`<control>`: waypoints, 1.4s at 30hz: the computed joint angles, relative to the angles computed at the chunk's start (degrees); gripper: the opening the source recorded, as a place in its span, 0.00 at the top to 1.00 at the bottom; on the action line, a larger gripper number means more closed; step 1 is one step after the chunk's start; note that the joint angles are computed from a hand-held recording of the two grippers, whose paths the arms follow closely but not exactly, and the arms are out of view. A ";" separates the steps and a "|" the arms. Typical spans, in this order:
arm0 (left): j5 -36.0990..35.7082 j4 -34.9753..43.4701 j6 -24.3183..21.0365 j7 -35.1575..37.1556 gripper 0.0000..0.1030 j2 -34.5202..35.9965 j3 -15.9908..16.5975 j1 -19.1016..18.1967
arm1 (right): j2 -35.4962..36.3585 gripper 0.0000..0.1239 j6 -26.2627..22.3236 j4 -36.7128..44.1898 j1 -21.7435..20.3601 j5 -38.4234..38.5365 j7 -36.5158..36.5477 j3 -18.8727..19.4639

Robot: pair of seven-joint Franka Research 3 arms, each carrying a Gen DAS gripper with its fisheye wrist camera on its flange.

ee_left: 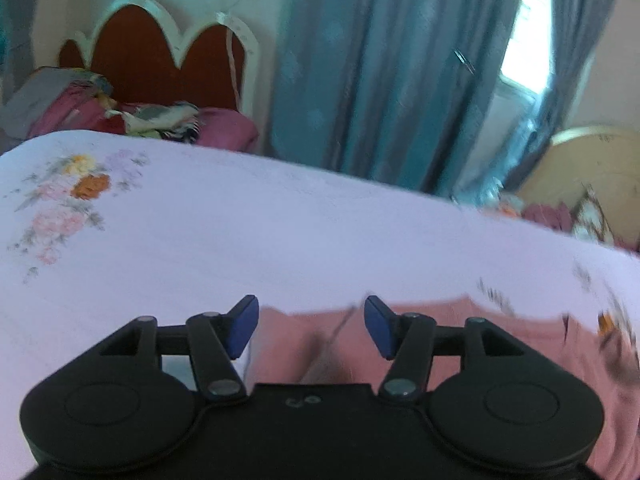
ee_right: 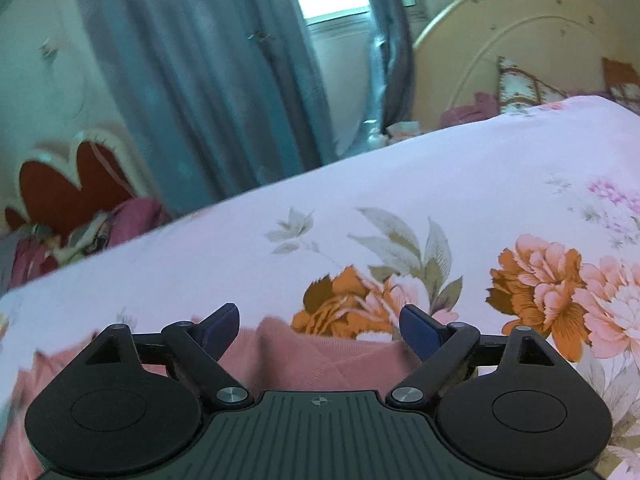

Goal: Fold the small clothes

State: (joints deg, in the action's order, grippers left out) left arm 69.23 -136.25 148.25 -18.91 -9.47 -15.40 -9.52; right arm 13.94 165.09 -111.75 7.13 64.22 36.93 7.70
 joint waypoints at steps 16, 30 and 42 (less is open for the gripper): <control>4.60 6.31 14.22 10.93 0.69 12.40 5.73 -0.10 | 5.94 0.47 -4.34 3.86 -0.17 -10.66 -6.23 0.91; 19.79 6.39 0.36 -9.97 0.92 11.63 3.41 -2.53 | 6.70 0.94 1.61 4.38 0.96 -5.65 4.78 -0.13; 13.27 10.09 -8.19 -6.05 0.91 16.03 3.43 -5.17 | 8.44 0.93 11.01 3.15 3.38 -9.04 10.49 -0.06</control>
